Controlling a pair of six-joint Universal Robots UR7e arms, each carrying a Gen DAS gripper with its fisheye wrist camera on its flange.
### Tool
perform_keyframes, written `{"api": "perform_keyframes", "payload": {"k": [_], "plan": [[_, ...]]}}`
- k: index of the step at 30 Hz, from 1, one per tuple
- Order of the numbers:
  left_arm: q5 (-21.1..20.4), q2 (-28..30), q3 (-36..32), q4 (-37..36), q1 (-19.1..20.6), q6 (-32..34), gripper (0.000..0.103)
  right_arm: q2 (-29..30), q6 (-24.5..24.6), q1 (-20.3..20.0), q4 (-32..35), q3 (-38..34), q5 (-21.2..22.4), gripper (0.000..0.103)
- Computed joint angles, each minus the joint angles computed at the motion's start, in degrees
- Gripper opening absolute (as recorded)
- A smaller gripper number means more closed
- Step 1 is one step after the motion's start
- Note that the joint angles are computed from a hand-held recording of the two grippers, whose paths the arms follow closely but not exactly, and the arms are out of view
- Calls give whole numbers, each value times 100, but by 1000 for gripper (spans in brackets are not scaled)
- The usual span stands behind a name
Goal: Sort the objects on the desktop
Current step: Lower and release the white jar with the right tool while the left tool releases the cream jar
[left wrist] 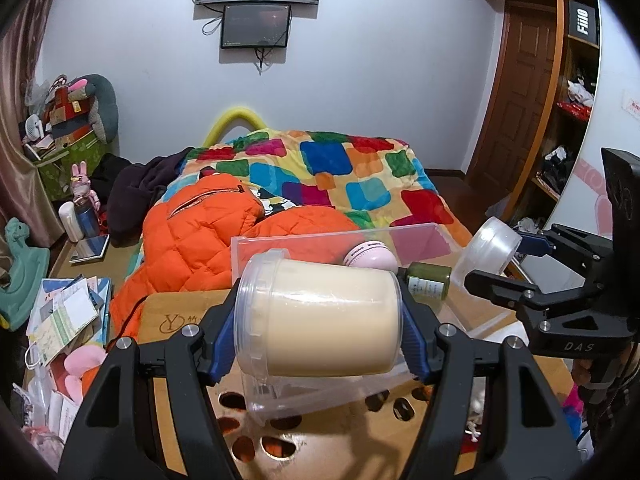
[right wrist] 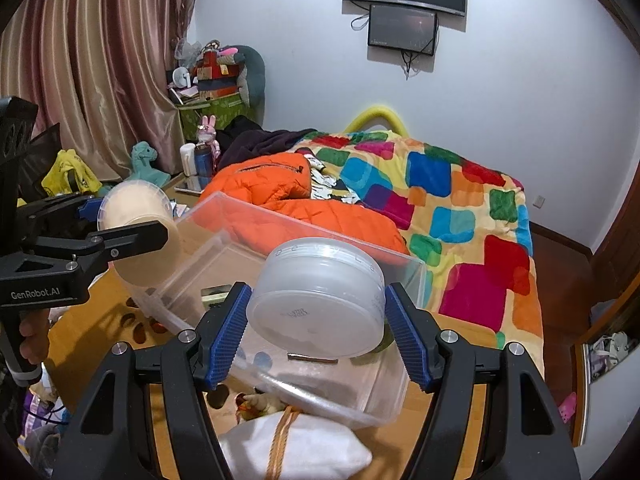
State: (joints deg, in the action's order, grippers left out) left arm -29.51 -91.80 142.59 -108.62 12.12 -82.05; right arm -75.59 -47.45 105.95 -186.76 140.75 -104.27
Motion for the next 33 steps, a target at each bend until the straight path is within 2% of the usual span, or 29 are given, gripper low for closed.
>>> {"api": "perform_keyframes", "payload": {"k": [16, 25, 33], "plan": [[-55, 614, 110, -2197, 957, 1869, 67, 724, -64, -180, 169, -462, -150, 65], [-216, 852, 49, -2579, 1324, 2277, 67, 928, -233, -198, 239, -560, -303, 65], [-193, 996, -41, -2389, 1379, 2272, 66, 1037, -283, -191, 375, -607, -427, 65]]}}
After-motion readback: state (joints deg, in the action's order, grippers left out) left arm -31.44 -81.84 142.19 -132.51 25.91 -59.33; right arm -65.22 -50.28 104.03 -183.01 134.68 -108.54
